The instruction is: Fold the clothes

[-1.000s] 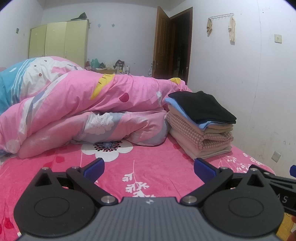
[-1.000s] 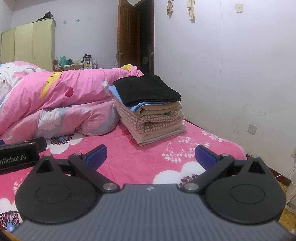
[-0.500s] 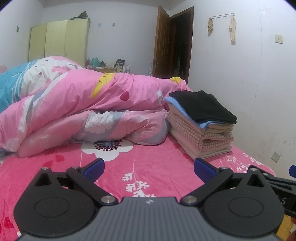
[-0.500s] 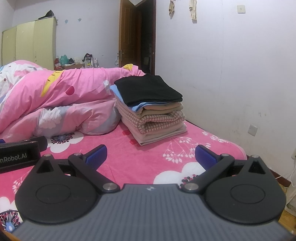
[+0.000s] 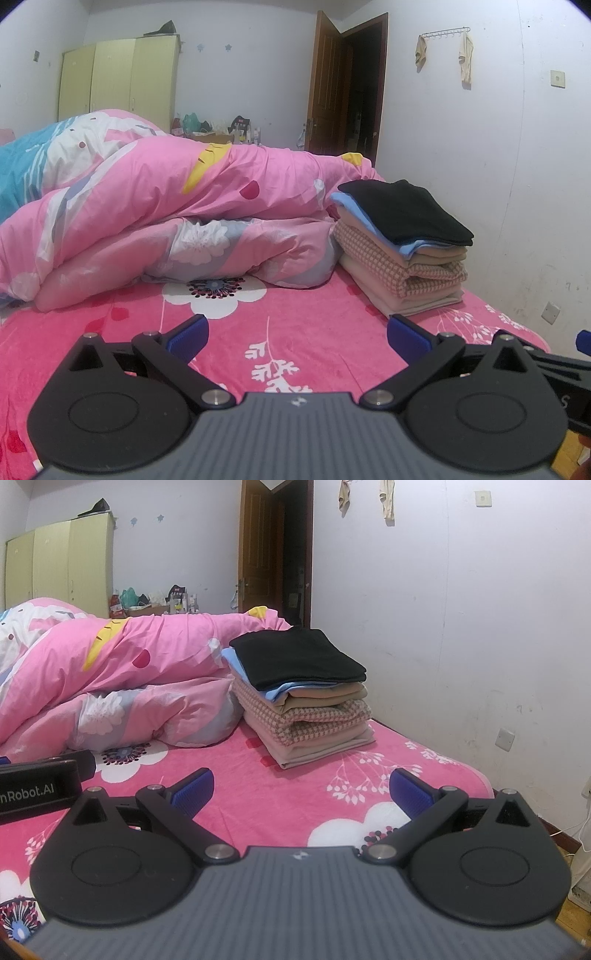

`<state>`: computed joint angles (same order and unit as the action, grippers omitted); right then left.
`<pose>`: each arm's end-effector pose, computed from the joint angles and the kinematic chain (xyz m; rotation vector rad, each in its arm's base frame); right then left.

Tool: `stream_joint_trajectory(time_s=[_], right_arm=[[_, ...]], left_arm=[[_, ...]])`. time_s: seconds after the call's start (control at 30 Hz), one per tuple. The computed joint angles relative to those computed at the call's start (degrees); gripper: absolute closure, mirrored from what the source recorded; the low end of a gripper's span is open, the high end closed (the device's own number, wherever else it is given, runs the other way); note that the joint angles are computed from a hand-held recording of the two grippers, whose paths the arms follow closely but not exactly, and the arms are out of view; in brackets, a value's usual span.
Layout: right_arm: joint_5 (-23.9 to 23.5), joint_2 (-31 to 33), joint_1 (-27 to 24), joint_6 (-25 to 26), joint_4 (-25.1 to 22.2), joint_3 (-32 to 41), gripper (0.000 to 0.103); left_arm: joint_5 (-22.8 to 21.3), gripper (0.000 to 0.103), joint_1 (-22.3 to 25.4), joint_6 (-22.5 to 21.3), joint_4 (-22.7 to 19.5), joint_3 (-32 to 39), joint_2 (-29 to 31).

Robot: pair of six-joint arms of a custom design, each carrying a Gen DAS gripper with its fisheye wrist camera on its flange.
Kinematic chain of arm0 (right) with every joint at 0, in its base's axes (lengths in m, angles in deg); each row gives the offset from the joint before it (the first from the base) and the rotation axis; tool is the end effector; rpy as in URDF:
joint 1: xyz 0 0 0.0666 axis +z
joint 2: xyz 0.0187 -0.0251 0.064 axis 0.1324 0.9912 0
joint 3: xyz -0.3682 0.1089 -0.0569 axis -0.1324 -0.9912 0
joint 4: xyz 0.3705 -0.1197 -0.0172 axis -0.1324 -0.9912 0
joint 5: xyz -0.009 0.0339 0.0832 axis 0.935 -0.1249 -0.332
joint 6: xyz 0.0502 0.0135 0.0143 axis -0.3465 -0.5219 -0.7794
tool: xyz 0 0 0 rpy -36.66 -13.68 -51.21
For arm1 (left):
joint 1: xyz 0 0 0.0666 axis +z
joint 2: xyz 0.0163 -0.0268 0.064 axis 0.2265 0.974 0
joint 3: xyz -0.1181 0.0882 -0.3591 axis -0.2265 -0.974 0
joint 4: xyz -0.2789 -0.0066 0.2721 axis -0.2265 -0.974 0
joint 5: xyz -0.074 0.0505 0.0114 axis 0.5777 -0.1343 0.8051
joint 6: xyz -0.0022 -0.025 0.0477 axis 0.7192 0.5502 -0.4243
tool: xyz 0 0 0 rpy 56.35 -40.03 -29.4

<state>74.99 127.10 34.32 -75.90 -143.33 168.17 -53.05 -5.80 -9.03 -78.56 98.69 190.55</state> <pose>0.5388 0.2447 0.6530 0.3177 1.9605 -0.2127 0.5679 -0.1891 0.6708 0.0898 2.0338 -0.1453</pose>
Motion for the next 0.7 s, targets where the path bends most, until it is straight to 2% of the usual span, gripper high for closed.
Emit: stream_joint_trajectory(time_s=[0.7], right_arm=[[0.08, 0.70, 0.33, 0.04, -0.72, 0.94, 0.001]], left_arm=[[0.55, 0.000, 0.40, 0.12, 0.41, -1.19, -0.47]])
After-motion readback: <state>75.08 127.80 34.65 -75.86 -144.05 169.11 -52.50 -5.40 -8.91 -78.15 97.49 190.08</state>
